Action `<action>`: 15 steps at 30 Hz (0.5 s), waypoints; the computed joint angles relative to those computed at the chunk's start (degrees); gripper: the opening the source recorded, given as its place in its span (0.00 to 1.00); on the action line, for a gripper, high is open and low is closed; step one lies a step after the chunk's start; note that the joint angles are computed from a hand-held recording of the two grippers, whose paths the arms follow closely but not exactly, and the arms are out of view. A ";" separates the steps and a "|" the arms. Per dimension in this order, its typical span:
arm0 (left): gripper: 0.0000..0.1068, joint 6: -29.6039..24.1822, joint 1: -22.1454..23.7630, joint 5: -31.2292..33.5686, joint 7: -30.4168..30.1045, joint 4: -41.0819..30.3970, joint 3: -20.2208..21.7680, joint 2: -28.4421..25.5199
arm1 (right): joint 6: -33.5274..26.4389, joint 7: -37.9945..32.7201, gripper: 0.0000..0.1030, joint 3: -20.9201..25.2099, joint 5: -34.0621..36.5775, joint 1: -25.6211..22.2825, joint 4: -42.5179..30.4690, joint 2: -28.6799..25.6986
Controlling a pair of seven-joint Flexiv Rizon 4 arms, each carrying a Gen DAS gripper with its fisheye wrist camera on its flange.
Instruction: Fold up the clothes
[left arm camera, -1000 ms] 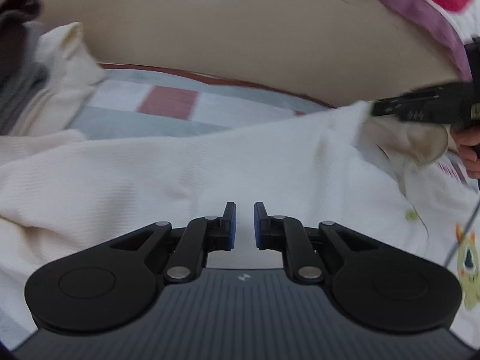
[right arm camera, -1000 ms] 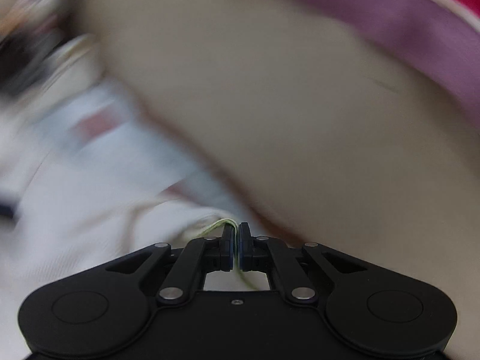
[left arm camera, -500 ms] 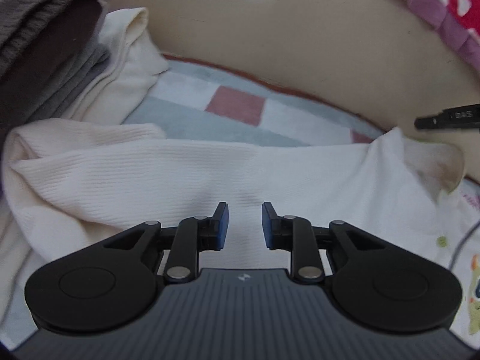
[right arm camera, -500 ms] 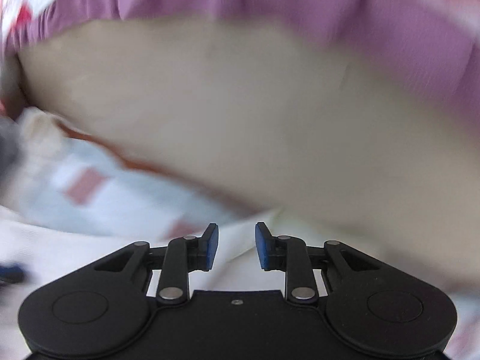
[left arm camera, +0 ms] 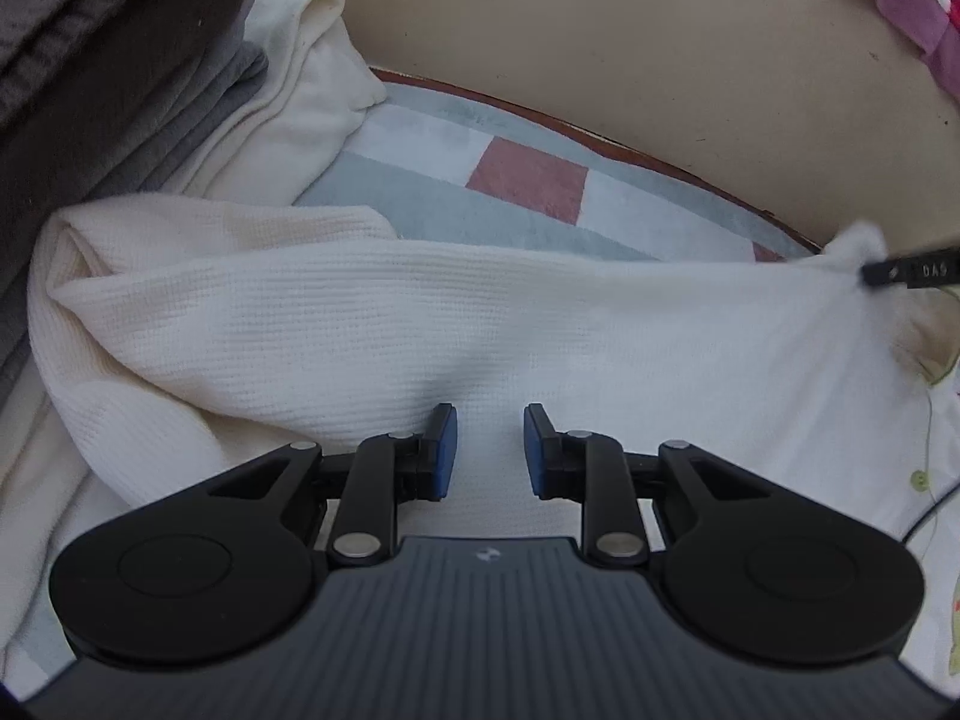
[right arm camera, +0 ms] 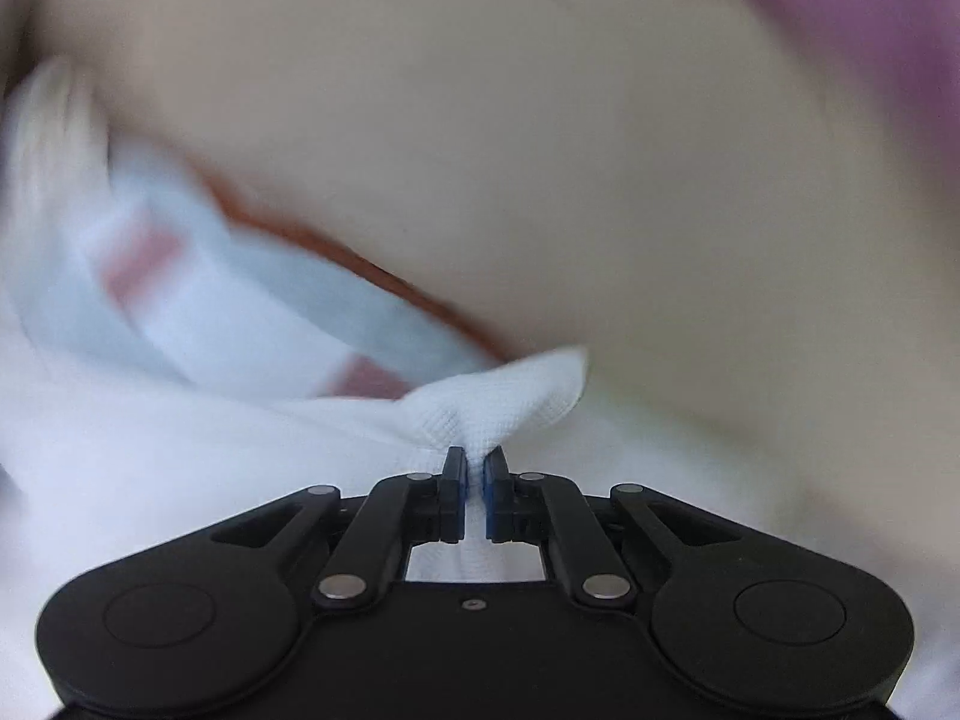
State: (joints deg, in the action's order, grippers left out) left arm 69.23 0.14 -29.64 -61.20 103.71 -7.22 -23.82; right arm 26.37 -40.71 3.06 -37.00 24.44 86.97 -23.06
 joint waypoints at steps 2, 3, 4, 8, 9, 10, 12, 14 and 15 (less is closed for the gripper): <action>0.22 -0.08 -0.46 0.97 -0.50 -0.14 0.55 -0.08 | -5.81 -7.44 0.07 -0.10 -3.00 2.35 -4.22 -3.11; 0.22 -0.17 -0.89 2.00 -1.13 -0.34 1.16 -0.18 | -8.06 -10.30 0.07 -0.15 -3.64 3.47 -6.21 -4.58; 0.22 -0.25 -1.35 3.23 -1.87 -0.54 1.85 -0.29 | -9.76 -12.52 0.11 -0.25 -3.91 4.47 -8.13 -5.94; 0.22 -1.21 -1.52 5.13 -4.10 -1.05 2.69 -0.21 | 13.42 -8.69 0.30 5.84 16.92 -3.52 -3.85 -1.75; 0.22 -1.46 -1.41 5.21 -4.66 -1.11 2.75 -0.14 | 21.76 -8.02 0.32 7.94 25.45 -6.35 -2.02 -0.64; 0.22 -1.70 -1.25 5.19 -5.05 -1.17 2.71 -0.08 | 27.88 -5.58 0.32 8.42 31.18 -7.71 -0.26 0.28; 0.22 -2.01 -0.94 5.10 -5.37 -1.20 2.52 0.00 | 33.83 2.03 0.33 5.06 32.10 -6.92 3.43 2.37; 0.22 -2.22 -0.87 5.28 -5.72 -1.25 2.55 0.09 | 30.02 9.37 0.34 0.14 23.36 -4.44 6.09 4.63; 0.22 -2.24 -1.01 5.73 -6.03 -1.35 2.79 0.14 | 27.25 11.99 0.34 -1.20 19.22 -3.87 7.01 5.54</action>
State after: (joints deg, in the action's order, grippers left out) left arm 66.99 -0.87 -23.91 -67.23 102.36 -4.43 -23.69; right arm 53.62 -28.73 1.86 -17.78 20.57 93.99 -17.52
